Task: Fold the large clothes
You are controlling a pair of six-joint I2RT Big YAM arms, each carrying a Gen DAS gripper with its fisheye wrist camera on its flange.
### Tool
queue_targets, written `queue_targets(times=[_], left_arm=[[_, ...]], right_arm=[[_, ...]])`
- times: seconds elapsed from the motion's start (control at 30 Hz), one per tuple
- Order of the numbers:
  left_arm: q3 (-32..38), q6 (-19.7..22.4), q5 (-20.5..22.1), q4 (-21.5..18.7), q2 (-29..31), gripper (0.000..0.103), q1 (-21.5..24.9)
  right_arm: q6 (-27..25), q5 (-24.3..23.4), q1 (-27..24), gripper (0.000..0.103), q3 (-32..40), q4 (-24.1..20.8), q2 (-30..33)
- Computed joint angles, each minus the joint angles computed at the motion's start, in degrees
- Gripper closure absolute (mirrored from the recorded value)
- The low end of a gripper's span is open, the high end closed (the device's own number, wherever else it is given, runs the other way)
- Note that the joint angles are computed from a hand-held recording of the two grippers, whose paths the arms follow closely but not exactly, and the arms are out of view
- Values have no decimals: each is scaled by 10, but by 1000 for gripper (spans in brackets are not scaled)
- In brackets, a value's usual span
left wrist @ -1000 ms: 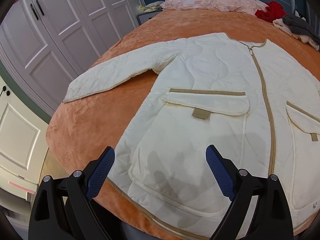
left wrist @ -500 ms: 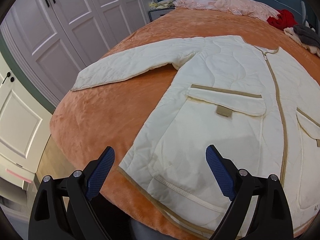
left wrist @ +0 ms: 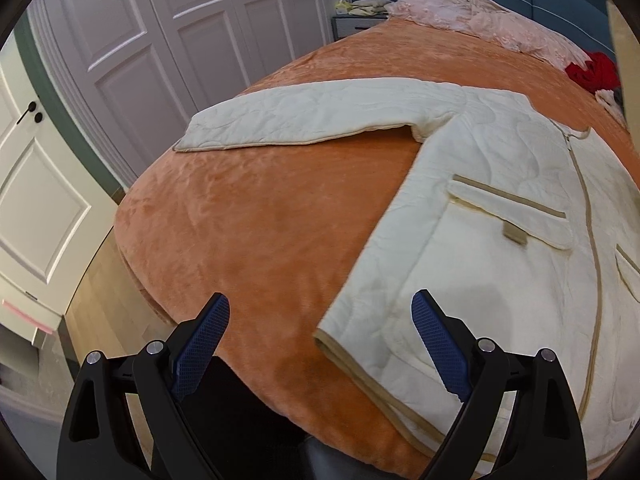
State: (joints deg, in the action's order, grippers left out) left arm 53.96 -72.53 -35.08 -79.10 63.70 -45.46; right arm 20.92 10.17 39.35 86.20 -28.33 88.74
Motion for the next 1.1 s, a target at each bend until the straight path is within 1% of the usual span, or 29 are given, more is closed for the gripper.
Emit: queue_targets(times=[0.2, 0.3, 0.33, 0.37, 0.43, 0.47, 0.53, 0.6, 0.67, 0.77, 0.8, 0.83, 0.87, 0.9, 0.93, 0.97, 1.0, 1.03, 1.07, 1.1], left_arm=[[-20, 20, 0, 19, -21, 13, 22], [-25, 42, 3, 38, -30, 13, 36], [-25, 54, 5, 49, -31, 13, 43], [-24, 65, 8, 59, -32, 13, 52], [-21, 83, 14, 81, -32, 13, 65], [-19, 91, 17, 90, -29, 13, 69], [-11, 118, 33, 125, -24, 13, 86], [-1, 143, 57, 168, -15, 13, 101], [10, 164, 84, 211, 0, 13, 113], [33, 190, 146, 281, 46, 13, 131], [42, 190, 172, 296, 66, 13, 138], [48, 186, 222, 332, 88, 13, 150], [50, 180, 248, 352, 102, 13, 155], [59, 162, 281, 367, 126, 13, 163], [60, 151, 300, 387, 137, 13, 168], [62, 138, 315, 406, 152, 13, 171], [70, 130, 316, 405, 164, 14, 171], [75, 126, 314, 413, 175, 15, 171], [83, 128, 309, 415, 184, 15, 171], [92, 132, 304, 410, 193, 20, 170]], right_arm=[[-3, -4, 50, 93, 28, -29, 72], [-9, -8, 64, 91, 40, -52, 107], [-10, -10, 66, 86, 41, -58, 113], [-7, -21, 71, 77, 37, -62, 120], [-5, -34, 76, 64, 22, -51, 118], [-4, -39, 81, 62, 11, -42, 113], [1, -53, 85, 59, -15, -25, 96], [13, -55, 87, 56, -53, -5, 67], [31, -51, 81, 56, -87, 2, 40], [74, -37, 62, 55, -146, 9, -4], [87, -32, 52, 55, -164, 7, -19], [96, -28, 43, 55, -177, 6, -29], [112, -20, 29, 55, -198, 5, -44], [124, -16, 16, 54, -213, 3, -56], [133, -13, 5, 54, -225, 3, -65], [147, -11, -12, 54, -242, 3, -76], [161, -12, -30, 54, -256, 5, -86], [171, -15, -43, 54, -265, 8, -92], [185, -22, -62, 54, -278, 16, -99], [199, -31, -80, 54, -286, 23, -102]])
